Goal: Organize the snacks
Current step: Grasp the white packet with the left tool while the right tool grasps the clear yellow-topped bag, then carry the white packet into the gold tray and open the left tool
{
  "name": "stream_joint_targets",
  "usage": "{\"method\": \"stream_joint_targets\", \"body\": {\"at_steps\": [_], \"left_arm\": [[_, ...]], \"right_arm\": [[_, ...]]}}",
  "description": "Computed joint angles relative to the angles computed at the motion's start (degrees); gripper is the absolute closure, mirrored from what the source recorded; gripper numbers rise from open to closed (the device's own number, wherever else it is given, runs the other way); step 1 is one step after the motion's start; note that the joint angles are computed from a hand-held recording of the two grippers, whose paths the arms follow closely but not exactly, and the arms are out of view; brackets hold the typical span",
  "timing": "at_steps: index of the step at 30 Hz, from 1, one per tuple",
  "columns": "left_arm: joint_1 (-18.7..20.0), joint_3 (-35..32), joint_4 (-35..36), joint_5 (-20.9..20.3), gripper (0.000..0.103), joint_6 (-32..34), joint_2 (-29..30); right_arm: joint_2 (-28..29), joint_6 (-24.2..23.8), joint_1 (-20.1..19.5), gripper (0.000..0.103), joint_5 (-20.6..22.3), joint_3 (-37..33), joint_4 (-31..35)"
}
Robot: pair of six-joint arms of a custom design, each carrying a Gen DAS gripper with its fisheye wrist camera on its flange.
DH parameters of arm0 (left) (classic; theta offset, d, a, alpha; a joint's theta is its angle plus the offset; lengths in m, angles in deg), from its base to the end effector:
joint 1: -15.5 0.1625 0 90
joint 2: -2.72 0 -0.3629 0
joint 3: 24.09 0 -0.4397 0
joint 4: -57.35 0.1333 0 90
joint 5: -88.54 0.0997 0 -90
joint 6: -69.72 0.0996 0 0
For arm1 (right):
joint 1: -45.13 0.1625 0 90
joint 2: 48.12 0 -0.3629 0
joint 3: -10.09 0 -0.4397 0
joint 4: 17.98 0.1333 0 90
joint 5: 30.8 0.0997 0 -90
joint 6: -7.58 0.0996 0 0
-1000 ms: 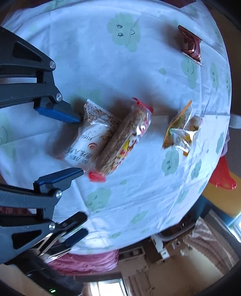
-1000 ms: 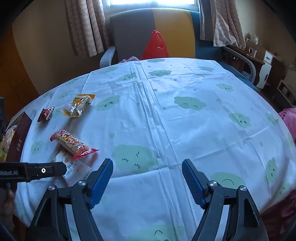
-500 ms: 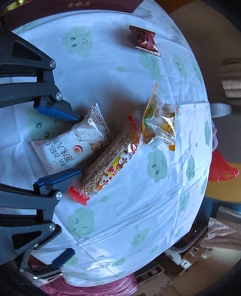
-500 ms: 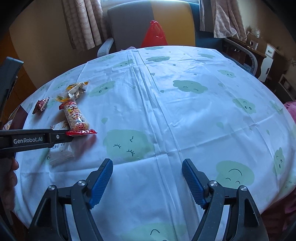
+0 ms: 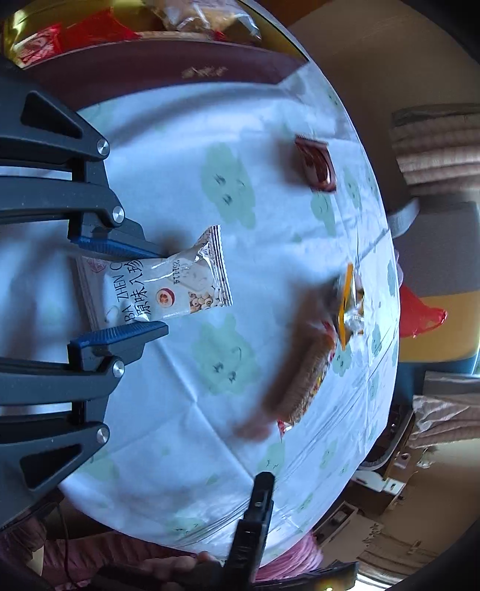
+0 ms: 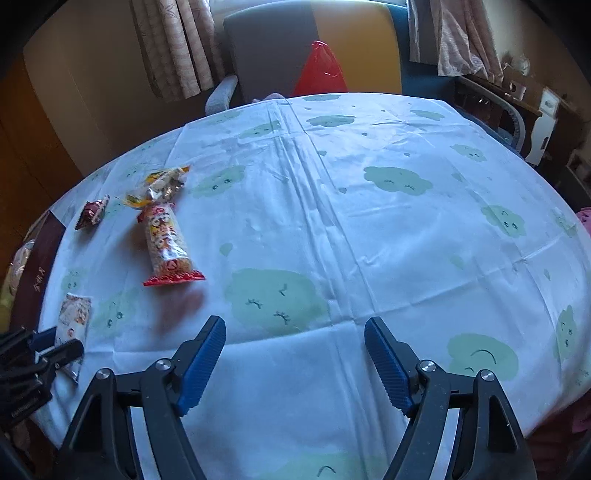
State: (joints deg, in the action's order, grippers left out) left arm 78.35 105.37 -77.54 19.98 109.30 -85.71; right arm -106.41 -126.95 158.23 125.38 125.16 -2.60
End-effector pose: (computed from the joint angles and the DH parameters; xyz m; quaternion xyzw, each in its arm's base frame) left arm -0.0531 -0.4755 0.1508 0.5348 0.8236 -0.0128 0.1884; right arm 0.1757 -0.3045 0.0346 -0.2436 -0.7955 0.4112 0.3725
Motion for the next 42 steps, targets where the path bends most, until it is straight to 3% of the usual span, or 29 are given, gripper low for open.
{"method": "stream_joint_targets", "body": {"at_steps": [6,10,13,17,21,23,25,26,27,34,42], "left_arm": [[1.11,1.50,-4.01,-1.63,0.067,0.97,-0.39],[1.57,2.07,-5.52,-2.73,0.067,1.48,-0.64],[2.17,1.90,-5.57,-3.69,0.068,1.46,-0.77],[2.57,1.93,-6.10,-4.43,0.068,1.68,-0.76],[3.02,1.91,-6.22,-5.27,0.068,1.92,-0.87],[3.20,1.86,-6.16,-5.57,0.068,2.00,-0.92],[3.40,1.78,-6.20,-5.89,0.068,2.01,-0.87],[3.46,1.84,-6.22,-5.99,0.068,2.08,-0.99],[3.47,1.88,-6.30,-6.03,0.068,2.14,-1.01],[3.41,1.87,-6.12,-6.04,0.069,1.40,-1.22],[2.37,2.88,-7.64,-2.56,0.070,0.63,-2.54]], "right_arm": [[-4.13,-13.93,-2.08,0.024,-8.23,-1.67,-8.25],[-3.86,-19.69,-4.36,0.021,-13.04,-5.43,-9.65],[-3.74,-21.44,-7.09,0.009,-16.95,-8.30,-10.66],[-1.71,-20.53,-10.58,0.008,-20.48,-13.64,-9.11],[3.24,-19.27,-12.84,0.009,-20.01,-20.98,-4.45],[6.33,-18.72,-13.45,0.012,-18.68,-24.82,-1.50],[9.99,-19.90,-13.93,0.032,-17.90,-29.22,2.37],[12.42,-20.86,-13.38,0.039,-14.77,-31.84,4.43],[14.06,-23.70,-12.75,0.068,-12.59,-33.58,5.15],[14.36,-33.78,-8.93,0.073,-17.67,-32.21,4.86],[12.29,-32.31,-7.56,0.072,-23.18,-23.87,3.22]]}}
